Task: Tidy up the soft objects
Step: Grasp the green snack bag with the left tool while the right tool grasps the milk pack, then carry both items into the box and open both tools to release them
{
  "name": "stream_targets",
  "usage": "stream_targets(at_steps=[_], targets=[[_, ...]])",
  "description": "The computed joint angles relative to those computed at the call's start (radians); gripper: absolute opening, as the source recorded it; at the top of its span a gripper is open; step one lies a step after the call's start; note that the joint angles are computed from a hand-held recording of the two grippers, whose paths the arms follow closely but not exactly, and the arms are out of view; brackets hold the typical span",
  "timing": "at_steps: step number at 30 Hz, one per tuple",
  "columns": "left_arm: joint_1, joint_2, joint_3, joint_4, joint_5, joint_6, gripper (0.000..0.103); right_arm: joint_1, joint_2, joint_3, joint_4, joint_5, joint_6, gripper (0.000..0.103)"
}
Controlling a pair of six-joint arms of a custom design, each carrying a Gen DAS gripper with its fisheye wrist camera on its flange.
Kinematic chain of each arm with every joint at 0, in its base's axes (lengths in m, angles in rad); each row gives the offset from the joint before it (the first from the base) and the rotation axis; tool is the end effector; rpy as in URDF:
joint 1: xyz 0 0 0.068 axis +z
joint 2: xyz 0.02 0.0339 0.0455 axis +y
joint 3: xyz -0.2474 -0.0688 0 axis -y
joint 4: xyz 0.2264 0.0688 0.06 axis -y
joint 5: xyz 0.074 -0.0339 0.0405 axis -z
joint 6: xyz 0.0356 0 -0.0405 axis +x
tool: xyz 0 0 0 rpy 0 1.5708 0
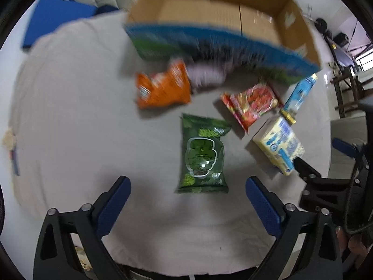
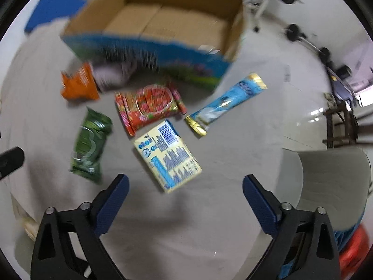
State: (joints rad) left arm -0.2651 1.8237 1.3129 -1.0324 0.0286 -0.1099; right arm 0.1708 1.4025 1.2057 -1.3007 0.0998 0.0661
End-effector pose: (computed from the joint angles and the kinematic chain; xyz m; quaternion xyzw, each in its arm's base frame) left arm 0.3006 -0.0827 0.1851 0.0777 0.9968 -0.0166 0.0109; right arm 0.2177 0.0340 0.2628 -0.0504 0.9968 -0.0452 0.0422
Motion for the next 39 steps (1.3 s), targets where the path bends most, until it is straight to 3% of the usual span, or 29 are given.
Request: stream_targets(at_steps=[4,6,8,11,14,16,18,19,22,29,30,32,39], targets=[[0.004,0.137,-0.01,0.092,0.017,0.003,0.099,0.004,0.139,-0.08,0.124,-0.038,-0.042,0.094],[0.007,0.18,-0.012,0.116,0.035,0.007,0.099,-0.003,0.214,-0.096,0.157,-0.064,-0.037,0.079],[0.008,0.214,-0.011,0.129,0.037,0.011,0.096,-0.032,0.227,-0.109,0.185,-0.097,0.018,0.076],[0.015,0.26,-0.014,0.143,0.051,0.001,0.09,-0.135,0.258,-0.089,0.131,-0.218,0.14,0.072],[0.017,0.289,-0.029,0.163,0.064,-0.005,0.085,-0.186,0.257,-0.113,0.16,-0.296,0.177,0.073],[0.015,0.3,-0.048,0.186,0.074,-0.004,0.075,-0.192,0.279,-0.127,0.182,-0.317,0.18,0.076],[0.011,0.304,-0.073,0.213,0.075,-0.003,0.067,-0.18,0.298,-0.141,0.207,-0.313,0.191,0.078],[0.012,0.304,-0.087,0.226,0.085,-0.006,0.057,-0.171,0.305,-0.142,0.215,-0.305,0.192,0.079],[0.006,0.327,-0.123,0.298,0.064,-0.017,0.053,-0.137,0.348,-0.145,0.271,-0.283,0.214,0.079],[-0.018,0.243,-0.199,0.309,0.019,-0.061,0.044,-0.004,0.407,-0.154,0.338,-0.208,0.309,0.074],[-0.026,0.209,-0.184,0.259,0.014,-0.069,0.044,0.018,0.406,-0.158,0.353,-0.203,0.334,0.074],[-0.039,0.164,-0.222,0.265,-0.004,-0.079,0.043,0.027,0.393,-0.181,0.376,-0.219,0.363,0.072],[-0.098,-0.096,-0.354,0.214,-0.041,-0.139,0.041,0.018,0.205,-0.358,0.413,-0.292,0.414,0.07]])
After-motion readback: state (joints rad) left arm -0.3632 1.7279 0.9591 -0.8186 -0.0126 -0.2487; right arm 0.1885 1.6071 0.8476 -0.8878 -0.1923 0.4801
